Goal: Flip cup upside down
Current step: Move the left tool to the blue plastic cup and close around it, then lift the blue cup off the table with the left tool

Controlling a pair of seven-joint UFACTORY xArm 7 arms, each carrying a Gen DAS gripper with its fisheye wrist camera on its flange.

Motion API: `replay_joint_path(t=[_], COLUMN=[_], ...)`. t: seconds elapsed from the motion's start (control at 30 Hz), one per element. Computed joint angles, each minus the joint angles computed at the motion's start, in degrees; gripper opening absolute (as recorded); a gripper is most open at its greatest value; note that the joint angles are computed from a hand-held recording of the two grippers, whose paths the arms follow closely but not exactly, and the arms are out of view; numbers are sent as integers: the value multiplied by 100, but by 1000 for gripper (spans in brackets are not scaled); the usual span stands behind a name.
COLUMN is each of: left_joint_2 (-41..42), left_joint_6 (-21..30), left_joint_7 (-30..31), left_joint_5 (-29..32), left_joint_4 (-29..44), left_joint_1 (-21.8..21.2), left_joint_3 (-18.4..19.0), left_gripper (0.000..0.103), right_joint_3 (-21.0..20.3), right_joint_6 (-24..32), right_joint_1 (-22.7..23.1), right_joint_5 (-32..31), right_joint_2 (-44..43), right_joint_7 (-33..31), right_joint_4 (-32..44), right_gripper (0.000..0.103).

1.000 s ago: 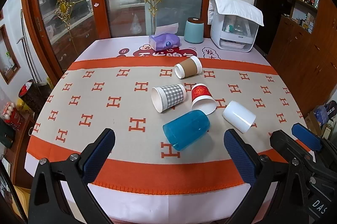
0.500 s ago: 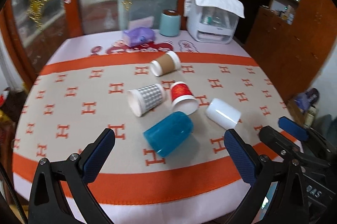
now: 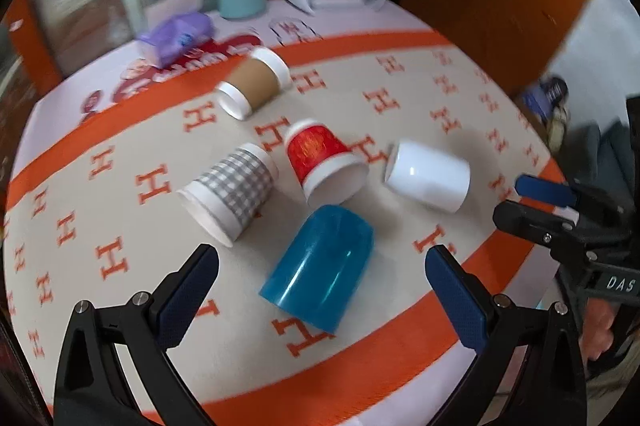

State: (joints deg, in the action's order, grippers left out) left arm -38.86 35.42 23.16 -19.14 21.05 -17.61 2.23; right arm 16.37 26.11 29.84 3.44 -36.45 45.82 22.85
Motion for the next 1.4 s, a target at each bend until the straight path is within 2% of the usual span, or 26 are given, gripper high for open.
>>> replay_joint_path(t=[0.1,0.13,0.27,0.37,0.4,0.53,0.57,0.7,0.8,1.03,1.27,1.4], left_joint_2=[589,730,1348,1725,1854,2128,2135,2088,1936,1555,990,530], left_joint_6=[18,2,-208,-320,-349,-481,-566,-664,-772,-303,-199,247], left_joint_7=[510,622,778,665,634,401,316,364,143,-703,-1351,-2027], left_joint_5=[-216,-258,-57,284,395,815,936,684,780,824,855,943], left_joint_4=[184,217,329,393,426,454,420,338,181,195,-49,-90], left_joint_1=[-276,-293,-206,-125,-120,-78,-55,-204,-192,-189,-280,-168], left_joint_3=[245,222,-158,-473,-560,-813,-862,-721,-809,-869,-892,-965], left_gripper=[102,102,102,102,100,82,77,76,75,74,74,74], right_joint_3=[-140,-212,-308,-293,-329,-429,-415,-389,-440,-438,-409,-509], right_joint_6=[-158,-222,-385,-468,-497,-551,-548,-597,-609,-603,-573,-549], right_joint_1=[159,242,408,456,504,631,643,627,648,673,678,815], right_joint_5=[176,280,553,649,713,943,977,1022,1087,1071,974,1016], right_joint_2=[350,458,770,914,972,1072,1029,883,782,425,5,-110], right_joint_7=[-138,-202,-333,-359,-402,-539,-533,-477,-450,-331,-109,-122], right_joint_4=[-11,-28,-81,-133,-152,-216,-260,-412,-513,-725,-934,-1015], right_gripper=[66,66,66,66,66,63,63,63,63,63,63,63])
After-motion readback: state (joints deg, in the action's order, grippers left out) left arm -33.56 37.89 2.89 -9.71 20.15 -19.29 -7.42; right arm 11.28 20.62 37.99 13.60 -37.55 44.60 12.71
